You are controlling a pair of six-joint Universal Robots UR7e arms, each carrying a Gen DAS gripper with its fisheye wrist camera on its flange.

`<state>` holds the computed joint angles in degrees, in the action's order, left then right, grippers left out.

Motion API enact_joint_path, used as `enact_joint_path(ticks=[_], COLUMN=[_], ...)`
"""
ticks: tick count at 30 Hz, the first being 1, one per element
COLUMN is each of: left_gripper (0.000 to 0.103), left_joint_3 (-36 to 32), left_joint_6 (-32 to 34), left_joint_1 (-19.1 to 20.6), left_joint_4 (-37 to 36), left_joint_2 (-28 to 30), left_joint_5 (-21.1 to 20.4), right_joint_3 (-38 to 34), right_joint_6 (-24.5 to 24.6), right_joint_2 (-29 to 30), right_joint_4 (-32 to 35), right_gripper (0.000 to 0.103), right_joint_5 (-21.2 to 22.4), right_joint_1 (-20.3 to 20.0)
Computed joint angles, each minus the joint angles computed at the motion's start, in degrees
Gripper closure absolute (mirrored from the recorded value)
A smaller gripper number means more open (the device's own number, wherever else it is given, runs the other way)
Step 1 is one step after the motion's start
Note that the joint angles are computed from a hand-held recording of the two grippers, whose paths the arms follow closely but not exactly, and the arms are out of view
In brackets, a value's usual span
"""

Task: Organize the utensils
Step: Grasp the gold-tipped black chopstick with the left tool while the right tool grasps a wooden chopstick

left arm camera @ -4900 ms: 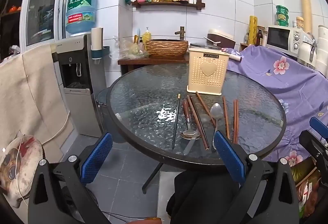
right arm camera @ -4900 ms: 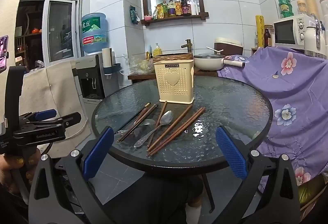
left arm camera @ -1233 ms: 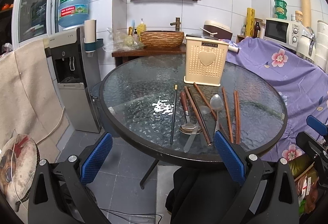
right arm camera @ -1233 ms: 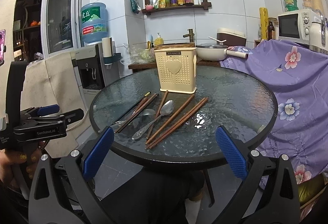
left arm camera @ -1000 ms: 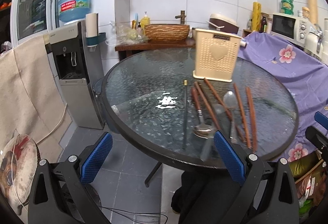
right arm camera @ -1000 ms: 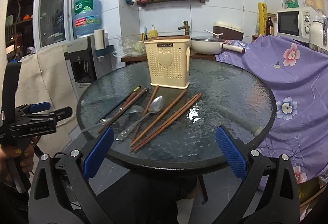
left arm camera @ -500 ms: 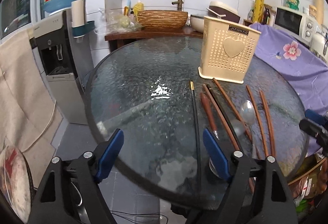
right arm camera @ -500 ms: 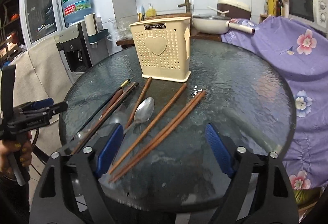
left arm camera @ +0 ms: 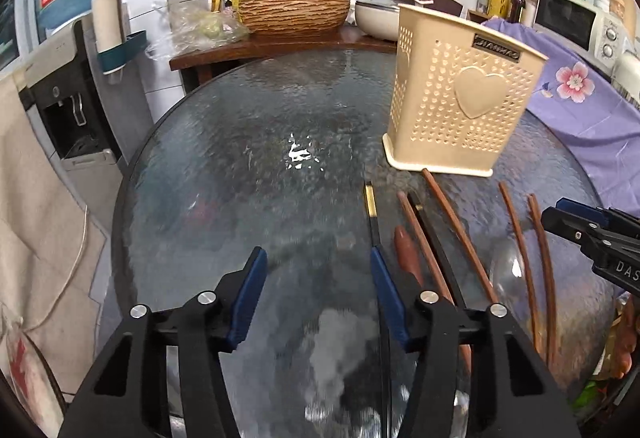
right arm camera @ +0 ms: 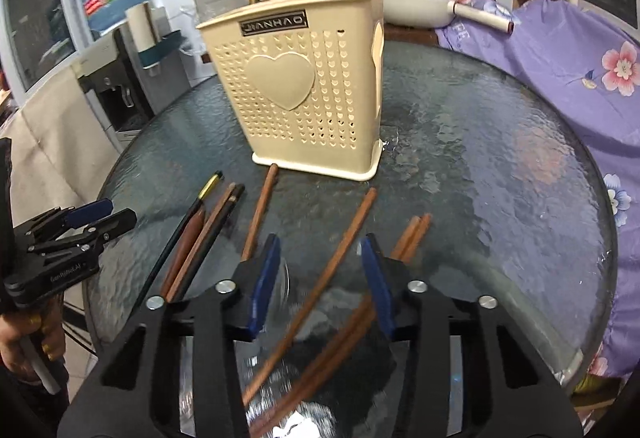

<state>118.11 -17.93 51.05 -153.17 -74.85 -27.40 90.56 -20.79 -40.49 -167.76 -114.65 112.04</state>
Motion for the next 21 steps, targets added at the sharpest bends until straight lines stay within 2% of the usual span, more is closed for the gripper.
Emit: enact_joint_path(ticks=[6,12,18,21], left_gripper=[0.060,0.063,0.063,0.070], left_joint_3=[-5.24,-9.53,-11.96,-13.06], left_joint_6=[1.17,2.25,3.31,2.68], left_joint_1=[3.40,5.16,5.52,5.87], left_joint_4=[1.65,3.49,6.58,8.20], left_joint_2=[2.93,5.77,7.77,8.56], left_joint_5=[-6.00,-7.41,-7.44,-7.55], right_joint_3=[-5.12,-7.47,-8.93,-9.52], right_joint_6=[1.49,2.39,4.22,4.23], right_joint_2=[4.18,5.96,6.78,7.40], right_joint_4=[2.34,3.56,6.02,6.58], right_gripper=[0.072,0.077,0.079,0.083], right_joint_5=[-4.63,-6.70,-6.96,-7.46], right_joint_1=[0.53,0.29,-0.26,-0.32])
